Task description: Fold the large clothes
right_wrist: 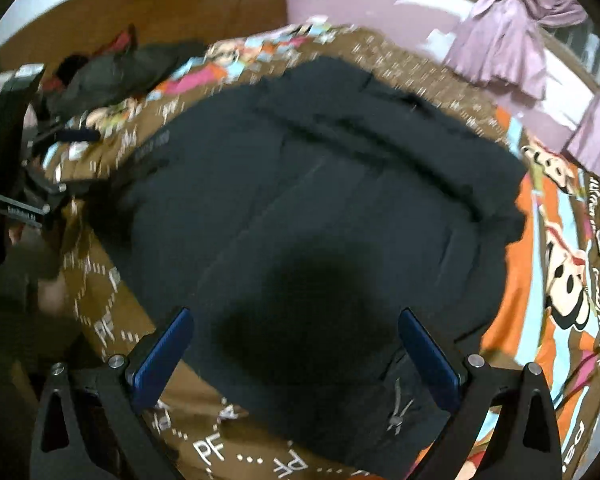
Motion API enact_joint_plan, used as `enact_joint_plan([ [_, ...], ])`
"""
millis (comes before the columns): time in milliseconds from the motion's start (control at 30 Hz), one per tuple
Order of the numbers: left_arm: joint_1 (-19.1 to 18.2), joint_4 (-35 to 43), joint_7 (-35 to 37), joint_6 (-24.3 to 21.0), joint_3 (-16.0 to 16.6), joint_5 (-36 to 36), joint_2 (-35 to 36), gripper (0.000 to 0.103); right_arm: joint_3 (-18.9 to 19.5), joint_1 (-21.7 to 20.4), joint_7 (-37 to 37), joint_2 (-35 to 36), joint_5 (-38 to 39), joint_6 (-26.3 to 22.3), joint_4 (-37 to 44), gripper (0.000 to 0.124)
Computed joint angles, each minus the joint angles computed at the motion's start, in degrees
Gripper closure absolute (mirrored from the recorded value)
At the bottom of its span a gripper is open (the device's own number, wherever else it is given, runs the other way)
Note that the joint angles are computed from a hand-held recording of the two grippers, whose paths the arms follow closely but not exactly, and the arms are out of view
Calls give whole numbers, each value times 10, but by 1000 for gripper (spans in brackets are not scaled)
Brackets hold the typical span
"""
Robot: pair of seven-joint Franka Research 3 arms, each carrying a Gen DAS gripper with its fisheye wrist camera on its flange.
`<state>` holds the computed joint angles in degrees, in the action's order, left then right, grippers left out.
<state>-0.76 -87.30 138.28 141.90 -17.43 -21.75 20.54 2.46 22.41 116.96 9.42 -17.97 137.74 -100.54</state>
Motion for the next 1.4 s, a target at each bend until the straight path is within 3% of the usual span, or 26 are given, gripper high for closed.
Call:
enact_joint_plan([
  [167, 0, -33, 4, 4, 14, 44, 5, 2, 8, -1, -48, 25, 46, -20, 5, 21],
  [433, 12, -111, 93, 0, 5, 48, -26, 2, 11, 2, -129, 53, 103, -61, 19, 21],
  [567, 3, -148, 125, 19, 14, 73, -34, 2, 9, 10, -155, 64, 101, -85, 27, 21],
  [700, -7, -189, 134, 75, 24, 115, -35, 2, 1, 30, -165, 72, 46, -93, 26, 21],
  [900, -10, -221, 120, 165, 24, 172, -26, 2, -21, 72, -128, 87, -104, -116, 27, 21],
  [1067, 8, -211, 114, 172, 8, 174, -13, 2, -21, 70, -117, 85, -141, -107, 28, 21],
  [1400, 24, -202, 125, 179, -12, 162, -6, 2, -19, -4, -77, 64, 50, -73, 82, 22],
])
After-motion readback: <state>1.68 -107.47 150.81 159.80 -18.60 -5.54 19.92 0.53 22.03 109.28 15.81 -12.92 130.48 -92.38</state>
